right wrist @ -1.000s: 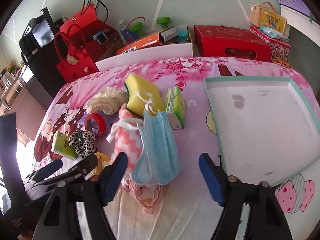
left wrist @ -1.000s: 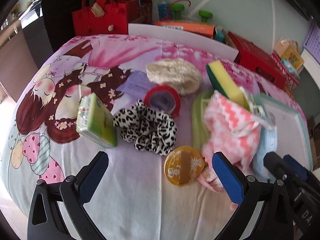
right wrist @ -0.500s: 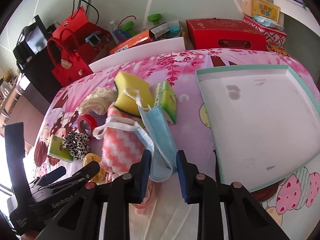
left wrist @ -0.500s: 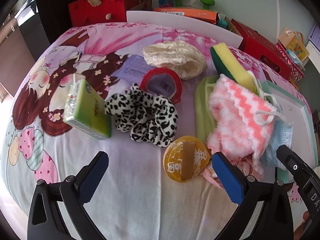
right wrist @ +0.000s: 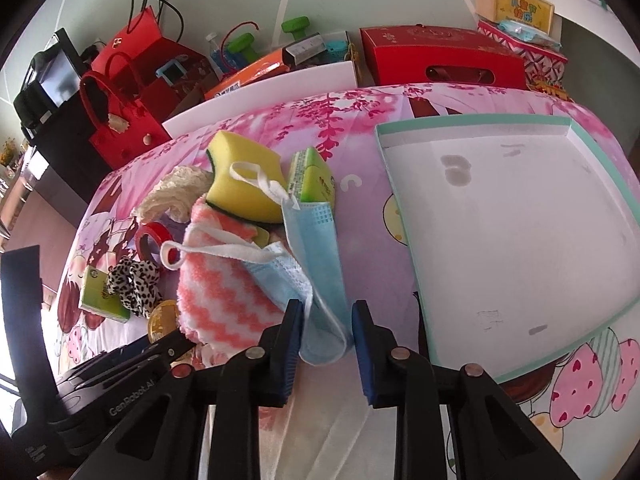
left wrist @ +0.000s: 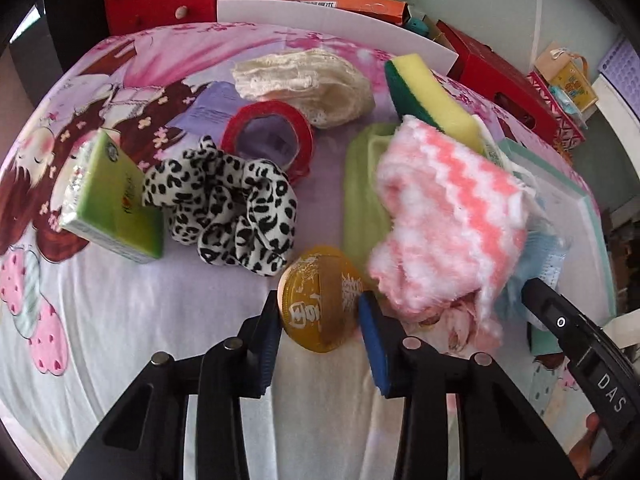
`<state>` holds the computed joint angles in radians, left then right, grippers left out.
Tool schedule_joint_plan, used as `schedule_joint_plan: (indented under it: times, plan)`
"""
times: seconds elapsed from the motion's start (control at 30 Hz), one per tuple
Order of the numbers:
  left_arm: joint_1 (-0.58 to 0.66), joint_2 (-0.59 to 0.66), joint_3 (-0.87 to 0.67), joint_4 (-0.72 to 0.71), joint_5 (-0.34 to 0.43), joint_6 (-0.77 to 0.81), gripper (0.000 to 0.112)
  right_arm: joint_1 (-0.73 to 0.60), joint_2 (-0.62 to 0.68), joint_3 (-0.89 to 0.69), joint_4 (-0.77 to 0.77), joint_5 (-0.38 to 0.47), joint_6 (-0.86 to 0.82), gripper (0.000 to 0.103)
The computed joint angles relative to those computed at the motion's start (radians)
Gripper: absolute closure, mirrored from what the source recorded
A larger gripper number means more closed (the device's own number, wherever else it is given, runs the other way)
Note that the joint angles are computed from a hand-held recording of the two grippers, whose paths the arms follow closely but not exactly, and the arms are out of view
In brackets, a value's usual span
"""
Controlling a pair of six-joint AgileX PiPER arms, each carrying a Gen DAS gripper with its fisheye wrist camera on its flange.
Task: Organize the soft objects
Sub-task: 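Grasp the blue face mask with the right gripper while the left grasps the gold cake, then carry mask and gold cake to the white tray and open both grippers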
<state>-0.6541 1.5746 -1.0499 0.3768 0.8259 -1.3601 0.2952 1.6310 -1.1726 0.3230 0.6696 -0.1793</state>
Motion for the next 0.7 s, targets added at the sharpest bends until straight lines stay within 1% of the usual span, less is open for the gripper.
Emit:
schedule_joint_plan:
  times: [0.3, 0.37, 0.57, 0.63, 0.7]
  plan:
    - [-0.011, -0.033, -0.004, 0.037, 0.012, -0.020, 0.087, -0.008, -0.007, 0.000, 0.011, -0.003, -0.018, 0.078]
    - [0.006, -0.051, 0.000, 0.034, 0.015, 0.010, 0.090, -0.013, -0.015, 0.003, 0.028, -0.002, -0.034, 0.079]
    - [0.006, -0.068, -0.005, 0.086, 0.036, -0.010, 0.093, -0.031, -0.056, 0.020, 0.074, -0.014, -0.071, 0.079]
    - [0.004, -0.084, 0.003, 0.112, 0.041, -0.030, 0.093, -0.042, -0.070, 0.026, 0.103, -0.017, -0.091, 0.079]
    - [-0.016, -0.096, -0.004, 0.149, 0.064, -0.069, 0.093, -0.053, -0.086, 0.033, 0.132, -0.024, -0.113, 0.079]
